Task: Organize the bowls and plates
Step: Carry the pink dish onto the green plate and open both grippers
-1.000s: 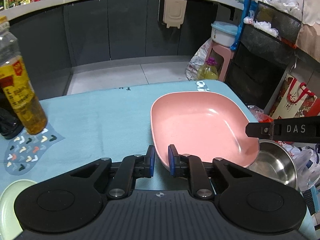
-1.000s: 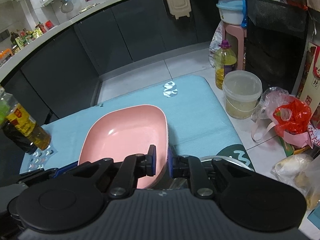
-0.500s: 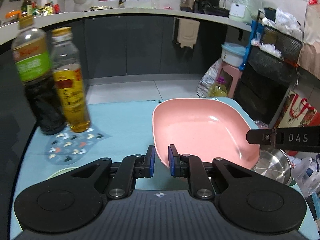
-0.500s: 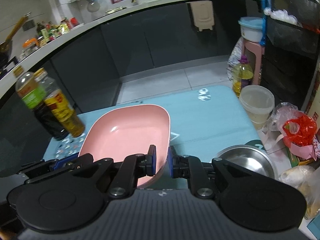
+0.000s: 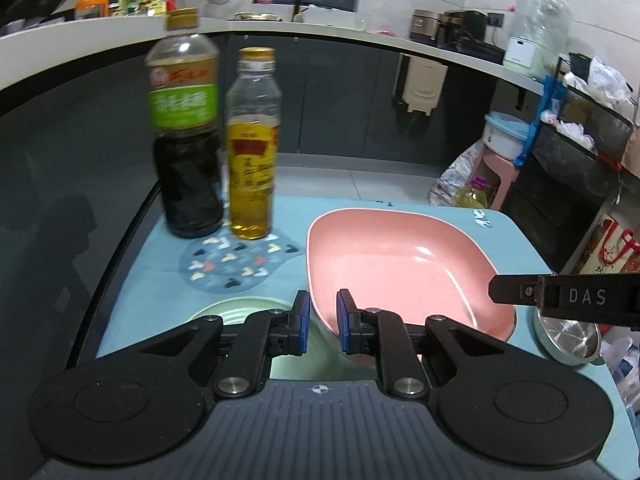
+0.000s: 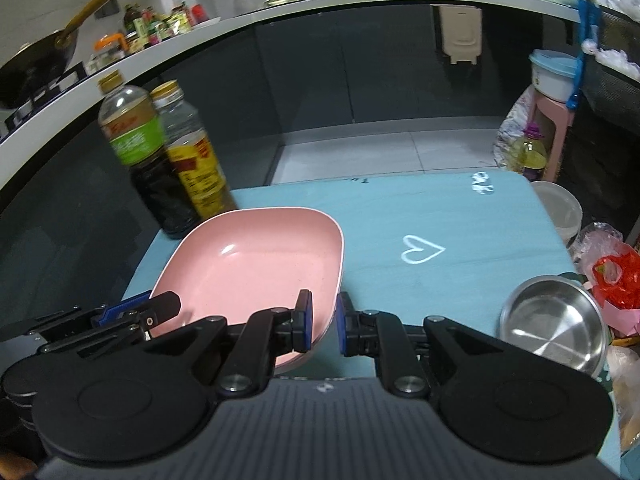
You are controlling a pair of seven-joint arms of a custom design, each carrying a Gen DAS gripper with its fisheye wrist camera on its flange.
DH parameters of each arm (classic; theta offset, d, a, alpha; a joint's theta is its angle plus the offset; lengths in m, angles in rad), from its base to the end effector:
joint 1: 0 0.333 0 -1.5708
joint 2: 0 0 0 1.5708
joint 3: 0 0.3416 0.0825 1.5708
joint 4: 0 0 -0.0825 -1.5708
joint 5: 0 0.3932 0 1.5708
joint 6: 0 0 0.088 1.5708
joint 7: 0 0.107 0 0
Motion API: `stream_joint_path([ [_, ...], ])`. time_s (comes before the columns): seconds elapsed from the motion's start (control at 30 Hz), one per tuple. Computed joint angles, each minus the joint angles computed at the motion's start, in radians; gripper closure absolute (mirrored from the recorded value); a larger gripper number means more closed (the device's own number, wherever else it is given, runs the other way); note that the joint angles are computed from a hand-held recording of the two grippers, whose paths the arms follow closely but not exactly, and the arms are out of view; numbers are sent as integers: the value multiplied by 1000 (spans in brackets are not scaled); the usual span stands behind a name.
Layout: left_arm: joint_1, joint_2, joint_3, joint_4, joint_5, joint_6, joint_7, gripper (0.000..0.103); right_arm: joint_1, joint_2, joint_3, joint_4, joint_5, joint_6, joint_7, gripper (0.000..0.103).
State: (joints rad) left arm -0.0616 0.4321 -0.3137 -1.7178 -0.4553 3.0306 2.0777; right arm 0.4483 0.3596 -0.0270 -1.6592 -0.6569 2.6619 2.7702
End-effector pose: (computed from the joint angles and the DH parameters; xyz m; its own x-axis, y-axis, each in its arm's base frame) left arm 0.6979 -0.1994 0.4640 -0.4052 -0.9068 0.1161 -0.5903 0.1624 -0.7907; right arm 0.6483 0.3127 0.4894 -0.1984 -0.9602 -0.1965 -0.6826 0.2793 -0.6753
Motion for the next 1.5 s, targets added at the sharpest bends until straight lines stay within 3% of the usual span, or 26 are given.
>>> stream_joint_path([
  [0.3,66,-26,-27,-49,-61,10,35,90,27,56,21,85,45,-47,-61,93],
  [0.73,106,-21,-24,-65,-123,-4,65,90,56,147,30,207,136,-111,-160,93],
  [1.5,75,32,50,-35,-33,-25,-39,90,67,260,32,336,260,-162,-281,93],
])
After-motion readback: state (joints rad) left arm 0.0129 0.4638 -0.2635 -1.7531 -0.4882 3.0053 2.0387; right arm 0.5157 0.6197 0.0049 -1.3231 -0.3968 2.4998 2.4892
